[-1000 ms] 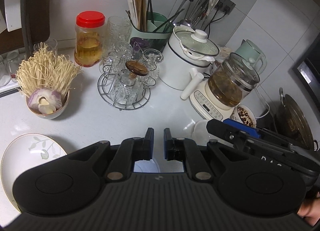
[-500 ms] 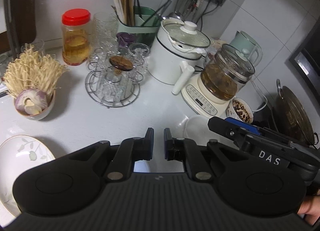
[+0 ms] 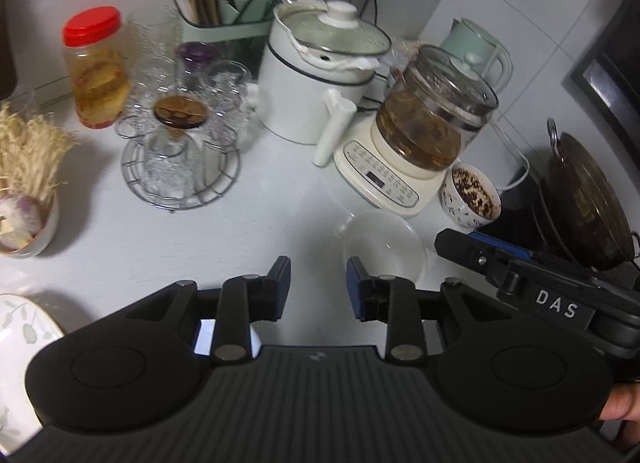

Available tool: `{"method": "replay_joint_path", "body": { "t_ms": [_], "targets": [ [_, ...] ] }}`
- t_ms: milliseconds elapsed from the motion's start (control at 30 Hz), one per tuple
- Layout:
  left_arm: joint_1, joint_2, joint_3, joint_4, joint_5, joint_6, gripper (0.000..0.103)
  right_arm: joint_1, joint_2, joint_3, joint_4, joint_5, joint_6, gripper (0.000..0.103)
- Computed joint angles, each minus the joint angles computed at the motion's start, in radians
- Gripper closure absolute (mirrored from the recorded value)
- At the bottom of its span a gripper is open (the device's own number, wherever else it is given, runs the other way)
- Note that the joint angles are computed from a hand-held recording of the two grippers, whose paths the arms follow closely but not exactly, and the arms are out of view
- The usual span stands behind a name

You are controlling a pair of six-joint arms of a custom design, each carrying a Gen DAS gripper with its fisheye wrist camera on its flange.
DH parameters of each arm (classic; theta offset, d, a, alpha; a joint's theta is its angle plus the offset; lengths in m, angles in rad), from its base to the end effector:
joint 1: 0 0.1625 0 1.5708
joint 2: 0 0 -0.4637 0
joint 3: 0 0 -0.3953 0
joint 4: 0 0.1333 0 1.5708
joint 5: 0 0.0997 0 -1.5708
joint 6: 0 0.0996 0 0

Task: Organize plates and bowls
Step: 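Move both grippers to the white ceramic bowl and grasp its rim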

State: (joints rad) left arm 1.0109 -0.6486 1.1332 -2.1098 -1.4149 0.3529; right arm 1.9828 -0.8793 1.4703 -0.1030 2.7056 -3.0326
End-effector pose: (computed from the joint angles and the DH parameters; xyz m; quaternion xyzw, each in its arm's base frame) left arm -0.3117 -0.7774 0.1656 0.4373 0.8955 -0.0350 0.0746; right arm 0.2854 -0.5457 0.1916 -0.1647 -0.7562 0.5386 0.3331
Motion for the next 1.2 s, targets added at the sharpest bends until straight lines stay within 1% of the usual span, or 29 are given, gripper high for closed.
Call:
{"method": "replay_joint_path", "body": {
  "t_ms": [100,200,267,300,333,367,433,567,633,667,833,900,933,1067,1133,1200],
  "targets": [
    [-0.008,0.023,-0.012,0.013,0.006,0.01,0.062,-0.009,-0.018,0.024,-0.001,0.016,0.03,0.06],
    [-0.013,0.046,-0.027,0.025,0.012,0.017,0.059,-0.023,-0.034,0.046,0.025,0.026,0.094,0.06],
    [-0.016,0.063,-0.038,0.031,0.009,0.016,0.059,-0.036,-0.049,0.065,0.037,0.016,0.134,0.048],
    [-0.018,0.068,-0.035,0.016,0.017,0.012,0.059,-0.044,-0.059,0.082,0.022,0.008,0.136,0.03],
    [-0.023,0.071,-0.026,-0.009,0.031,0.013,0.059,-0.051,-0.067,0.095,0.018,0.0,0.148,0.02],
    [-0.028,0.075,-0.021,-0.034,0.037,0.02,0.059,-0.058,-0.071,0.1,0.033,-0.005,0.174,0.022],
    [-0.03,0.091,-0.036,-0.034,0.017,0.02,0.058,-0.072,-0.083,0.115,0.047,-0.03,0.206,0.023],
    [-0.035,0.141,-0.094,0.022,0.022,-0.003,0.058,-0.102,-0.099,0.136,0.077,-0.062,0.274,0.023],
    [-0.034,0.169,-0.133,0.075,0.01,-0.035,0.058,-0.12,-0.105,0.143,0.091,-0.081,0.308,0.023],
    [-0.035,0.18,-0.144,0.087,0.009,-0.042,0.058,-0.128,-0.11,0.15,0.089,-0.09,0.314,0.023],
    [-0.044,0.241,-0.2,0.138,0.046,-0.076,0.058,-0.166,-0.132,0.172,0.073,-0.112,0.344,0.023],
    [-0.046,0.261,-0.213,0.136,0.062,-0.086,0.058,-0.187,-0.141,0.174,0.089,-0.145,0.35,0.023],
    [-0.048,0.27,-0.218,0.134,0.071,-0.091,0.058,-0.2,-0.149,0.179,0.089,-0.17,0.341,0.024],
    [-0.045,0.306,-0.246,0.142,0.08,-0.111,0.058,-0.237,-0.15,0.164,0.13,-0.207,0.317,0.031],
    [-0.04,0.322,-0.255,0.147,0.081,-0.124,0.058,-0.258,-0.154,0.164,0.146,-0.238,0.306,0.04],
    [-0.035,0.332,-0.26,0.157,0.081,-0.137,0.058,-0.276,-0.153,0.16,0.162,-0.256,0.306,0.045]
  ]
}}
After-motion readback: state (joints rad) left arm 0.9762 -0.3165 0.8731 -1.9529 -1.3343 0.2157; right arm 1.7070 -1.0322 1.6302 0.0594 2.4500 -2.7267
